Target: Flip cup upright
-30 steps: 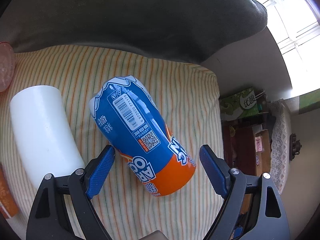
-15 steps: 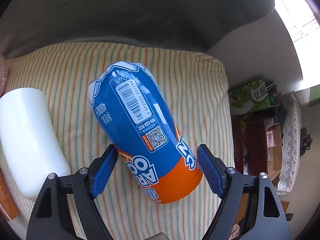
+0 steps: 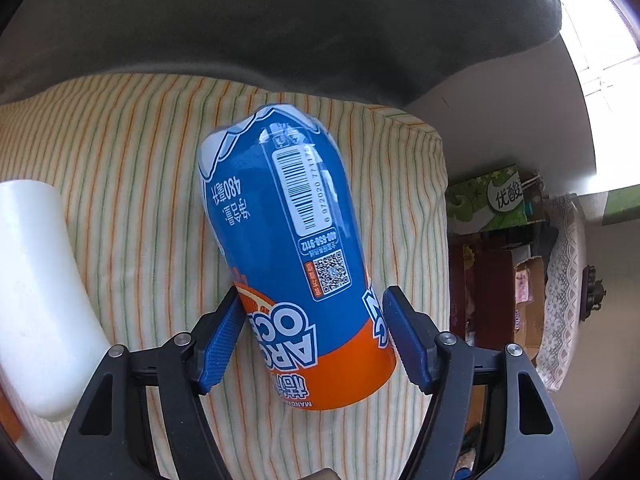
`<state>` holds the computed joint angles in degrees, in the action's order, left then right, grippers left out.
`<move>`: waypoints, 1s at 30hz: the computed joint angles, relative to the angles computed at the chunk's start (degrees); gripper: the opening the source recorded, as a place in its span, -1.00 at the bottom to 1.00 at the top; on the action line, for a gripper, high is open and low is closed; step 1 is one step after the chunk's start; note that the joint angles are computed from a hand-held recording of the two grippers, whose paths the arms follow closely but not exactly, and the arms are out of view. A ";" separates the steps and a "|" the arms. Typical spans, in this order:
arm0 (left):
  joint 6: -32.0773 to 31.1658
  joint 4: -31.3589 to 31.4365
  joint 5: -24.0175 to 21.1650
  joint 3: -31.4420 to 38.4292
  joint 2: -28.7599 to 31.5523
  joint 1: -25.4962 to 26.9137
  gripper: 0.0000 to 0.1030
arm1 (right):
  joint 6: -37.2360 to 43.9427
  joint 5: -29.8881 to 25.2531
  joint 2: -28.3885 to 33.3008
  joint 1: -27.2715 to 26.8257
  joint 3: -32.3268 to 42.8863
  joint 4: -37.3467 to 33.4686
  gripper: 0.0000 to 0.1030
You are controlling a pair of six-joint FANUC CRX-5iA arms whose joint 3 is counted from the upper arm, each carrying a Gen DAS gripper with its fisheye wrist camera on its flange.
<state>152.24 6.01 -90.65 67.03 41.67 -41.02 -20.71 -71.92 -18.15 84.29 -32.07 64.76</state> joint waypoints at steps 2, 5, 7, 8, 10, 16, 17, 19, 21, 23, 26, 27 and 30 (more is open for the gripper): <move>0.56 1.59 1.48 -2.24 -0.50 0.67 0.40 | -0.08 -0.22 0.20 0.03 0.23 0.10 1.00; -0.12 0.16 0.72 -0.51 0.38 0.41 0.35 | -0.07 -1.16 0.26 0.51 0.22 0.25 1.00; -0.88 -0.08 -0.27 1.07 1.09 0.20 0.32 | 0.18 -1.66 0.25 0.73 0.13 -0.02 1.00; -1.53 0.20 -0.03 0.80 0.92 0.25 0.30 | 0.22 -1.69 0.21 0.74 0.06 -0.25 1.00; -1.86 1.01 1.10 -0.93 0.05 0.42 0.29 | -0.06 -1.40 0.04 0.68 -0.13 -0.69 1.00; -3.62 1.67 2.18 -4.81 -2.39 -0.06 0.28 | -0.43 -0.89 -0.18 0.43 -0.29 -0.26 1.00; -3.88 2.08 2.57 -5.76 -2.94 -0.11 0.28 | -0.37 -1.01 -0.18 0.55 -0.22 -0.12 1.00; -4.75 2.44 2.49 -6.14 -3.35 -0.46 0.28 | -0.28 -1.25 -0.24 0.69 -0.16 0.08 1.00; -5.87 2.53 2.11 -6.32 -3.80 -0.97 0.28 | -0.31 -1.72 -0.30 0.94 -0.11 0.16 1.00; -7.26 2.55 1.67 -7.15 -4.66 -1.61 0.27 | -0.47 -2.11 -0.47 1.23 -0.08 0.19 1.00; -9.52 2.14 1.16 -8.93 -6.12 -2.60 0.25 | -0.93 -3.03 -0.51 1.97 0.00 0.45 1.00; -9.81 2.19 1.67 -10.46 -7.06 -2.81 0.24 | -0.96 -3.34 -0.48 2.22 0.05 0.56 1.00; -10.78 2.67 3.30 -16.39 -10.67 -2.91 0.24 | -0.90 -4.24 -0.34 3.13 0.32 0.83 1.00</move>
